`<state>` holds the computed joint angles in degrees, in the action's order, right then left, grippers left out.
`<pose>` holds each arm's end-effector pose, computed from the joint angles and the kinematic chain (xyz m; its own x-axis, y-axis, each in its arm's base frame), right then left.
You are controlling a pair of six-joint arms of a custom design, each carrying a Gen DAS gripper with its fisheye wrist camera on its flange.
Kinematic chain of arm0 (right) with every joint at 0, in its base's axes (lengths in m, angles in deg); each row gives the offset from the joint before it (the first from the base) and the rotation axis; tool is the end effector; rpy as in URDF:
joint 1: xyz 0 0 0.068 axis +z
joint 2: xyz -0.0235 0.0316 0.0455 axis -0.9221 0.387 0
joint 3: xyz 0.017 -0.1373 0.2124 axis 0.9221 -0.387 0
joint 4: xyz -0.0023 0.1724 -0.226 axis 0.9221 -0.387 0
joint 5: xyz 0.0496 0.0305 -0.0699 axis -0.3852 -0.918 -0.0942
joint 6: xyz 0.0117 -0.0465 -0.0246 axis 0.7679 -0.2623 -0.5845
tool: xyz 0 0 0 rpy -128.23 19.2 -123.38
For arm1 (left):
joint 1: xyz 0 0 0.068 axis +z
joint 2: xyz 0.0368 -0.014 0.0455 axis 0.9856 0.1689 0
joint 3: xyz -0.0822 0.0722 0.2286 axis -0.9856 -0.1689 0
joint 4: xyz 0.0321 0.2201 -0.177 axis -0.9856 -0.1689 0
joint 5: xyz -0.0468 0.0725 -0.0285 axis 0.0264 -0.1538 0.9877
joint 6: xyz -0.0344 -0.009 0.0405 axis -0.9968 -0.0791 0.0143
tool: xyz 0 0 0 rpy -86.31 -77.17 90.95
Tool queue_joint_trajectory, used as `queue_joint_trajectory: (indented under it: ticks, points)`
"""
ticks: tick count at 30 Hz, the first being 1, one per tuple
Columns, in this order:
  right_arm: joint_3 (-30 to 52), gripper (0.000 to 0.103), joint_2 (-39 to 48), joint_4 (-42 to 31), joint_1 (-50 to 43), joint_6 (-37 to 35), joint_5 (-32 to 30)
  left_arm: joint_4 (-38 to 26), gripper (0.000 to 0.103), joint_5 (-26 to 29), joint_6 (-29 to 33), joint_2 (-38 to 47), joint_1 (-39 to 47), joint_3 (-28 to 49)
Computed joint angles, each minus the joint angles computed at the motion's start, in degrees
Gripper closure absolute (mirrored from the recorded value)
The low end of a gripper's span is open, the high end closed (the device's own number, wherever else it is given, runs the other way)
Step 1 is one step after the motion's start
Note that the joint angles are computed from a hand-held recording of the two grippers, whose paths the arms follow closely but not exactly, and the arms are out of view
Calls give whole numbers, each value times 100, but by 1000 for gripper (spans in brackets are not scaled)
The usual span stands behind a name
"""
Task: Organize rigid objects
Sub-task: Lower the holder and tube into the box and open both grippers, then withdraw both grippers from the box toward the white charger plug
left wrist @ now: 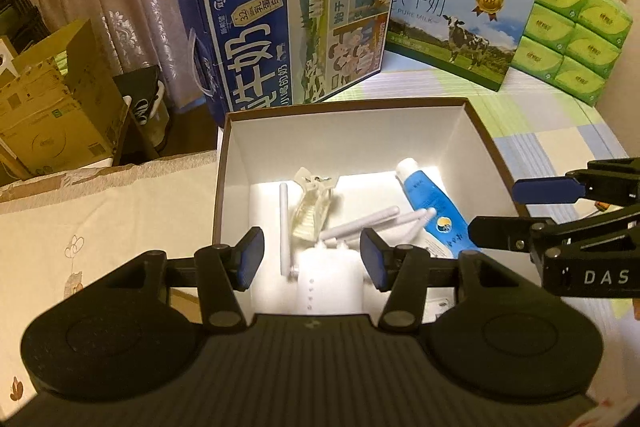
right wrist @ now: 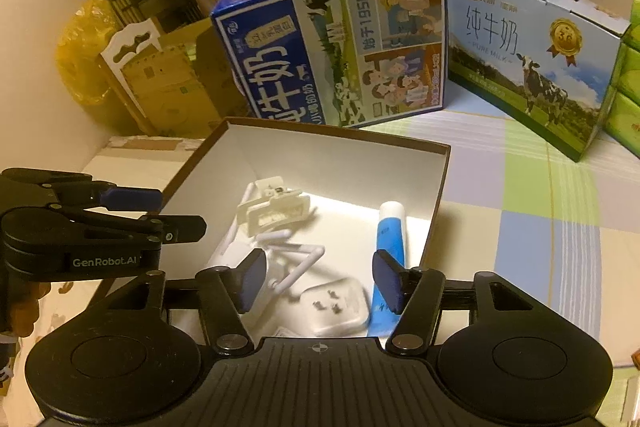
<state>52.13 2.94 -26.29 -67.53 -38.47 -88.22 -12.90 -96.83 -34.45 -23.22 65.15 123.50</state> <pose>0.2346 0.0187 0.2126 -0.7258 -0.2959 -0.6211 -0.5631 0.7742 0.2892 0.1833 -0.0418 0.2328 -0.8036 -0.0055 -0.5952 -0.0378 0.9984 0.0418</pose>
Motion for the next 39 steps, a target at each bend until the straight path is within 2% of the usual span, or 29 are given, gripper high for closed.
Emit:
queue_joint_trajectory:
  ticks: [8,20,27,39]
  points:
    - [-191,43,-720,-630,-324,-216,-138,-816,54,-542,-728,-726,-810,11]
    - [-346,41,-1513,-1676,-977,-776,-389,-1889,54,-1348,-2111,-1202,-2299,139]
    - [-403,41,-1912,-2394,-1501,-1286,-577,-2507,54,-1836,-3285,-1156,-3545,235]
    - [-419,41,-2073,-3783,-2912,-3008,-874,-3507,54,-2331,-5750,-606,-5696,393]
